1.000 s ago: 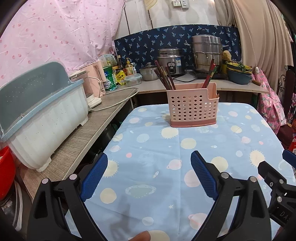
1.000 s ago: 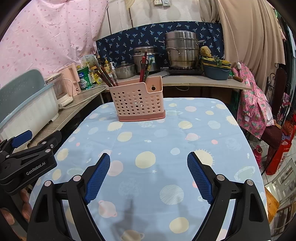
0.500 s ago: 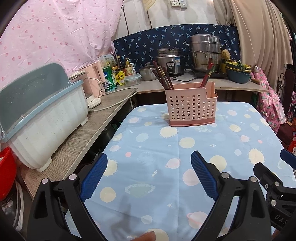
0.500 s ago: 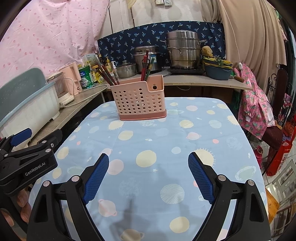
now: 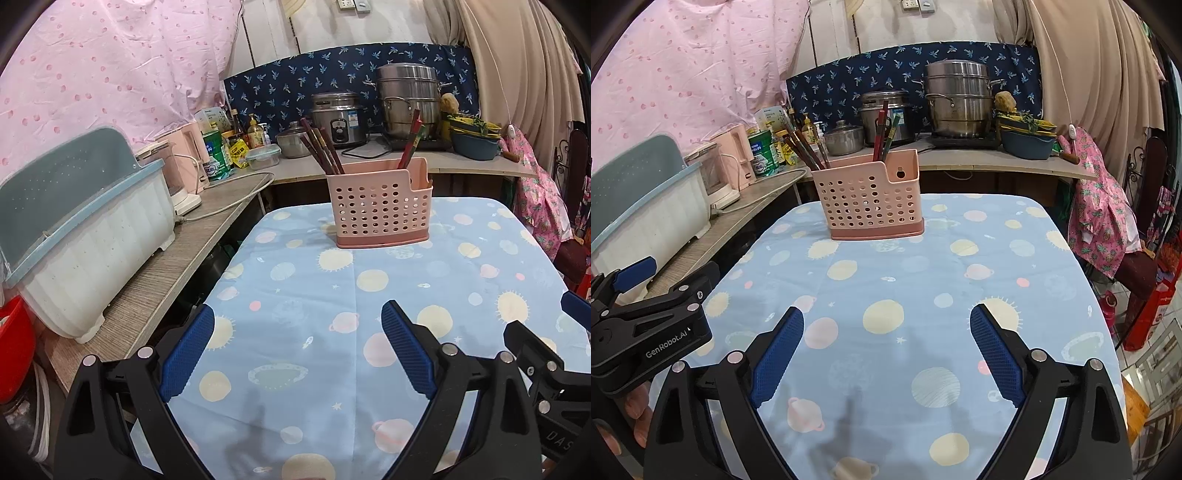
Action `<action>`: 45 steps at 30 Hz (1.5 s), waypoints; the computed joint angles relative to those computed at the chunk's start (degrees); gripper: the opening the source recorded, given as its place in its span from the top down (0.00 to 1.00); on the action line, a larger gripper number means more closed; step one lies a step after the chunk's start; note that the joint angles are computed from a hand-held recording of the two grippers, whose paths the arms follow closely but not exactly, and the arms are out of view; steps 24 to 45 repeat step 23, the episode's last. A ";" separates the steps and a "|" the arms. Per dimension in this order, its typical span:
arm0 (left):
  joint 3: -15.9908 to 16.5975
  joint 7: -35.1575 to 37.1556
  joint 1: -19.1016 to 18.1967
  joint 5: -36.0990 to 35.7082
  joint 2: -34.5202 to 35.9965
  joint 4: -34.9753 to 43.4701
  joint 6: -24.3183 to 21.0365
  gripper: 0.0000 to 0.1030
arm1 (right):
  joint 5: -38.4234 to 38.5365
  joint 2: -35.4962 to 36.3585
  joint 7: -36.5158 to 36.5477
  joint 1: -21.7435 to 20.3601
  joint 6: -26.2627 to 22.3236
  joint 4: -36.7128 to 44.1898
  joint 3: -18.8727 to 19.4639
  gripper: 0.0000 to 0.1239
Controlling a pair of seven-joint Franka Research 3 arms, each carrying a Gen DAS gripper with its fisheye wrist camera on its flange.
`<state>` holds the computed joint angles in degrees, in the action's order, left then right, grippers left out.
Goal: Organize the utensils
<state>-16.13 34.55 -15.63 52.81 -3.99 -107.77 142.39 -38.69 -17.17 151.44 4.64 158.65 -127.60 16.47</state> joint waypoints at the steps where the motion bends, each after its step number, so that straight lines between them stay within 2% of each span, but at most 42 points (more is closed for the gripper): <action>1: -0.05 -0.14 -0.03 0.08 0.06 0.10 -0.27 0.15 | -0.07 0.03 0.00 -0.01 -0.08 0.05 0.02 0.29; 13: -0.04 -1.62 -0.28 1.18 0.49 0.53 -1.78 0.15 | 0.03 0.34 0.12 0.00 -0.18 0.09 -0.35 0.28; 22: 0.33 -0.09 -0.23 -0.30 0.47 0.30 -0.02 0.15 | 0.19 0.43 -0.01 0.28 -0.38 0.14 -0.65 0.27; 45: 0.32 0.03 -0.21 -0.35 0.51 0.30 0.03 0.15 | 0.12 0.43 0.09 0.24 -0.21 0.05 -0.67 0.27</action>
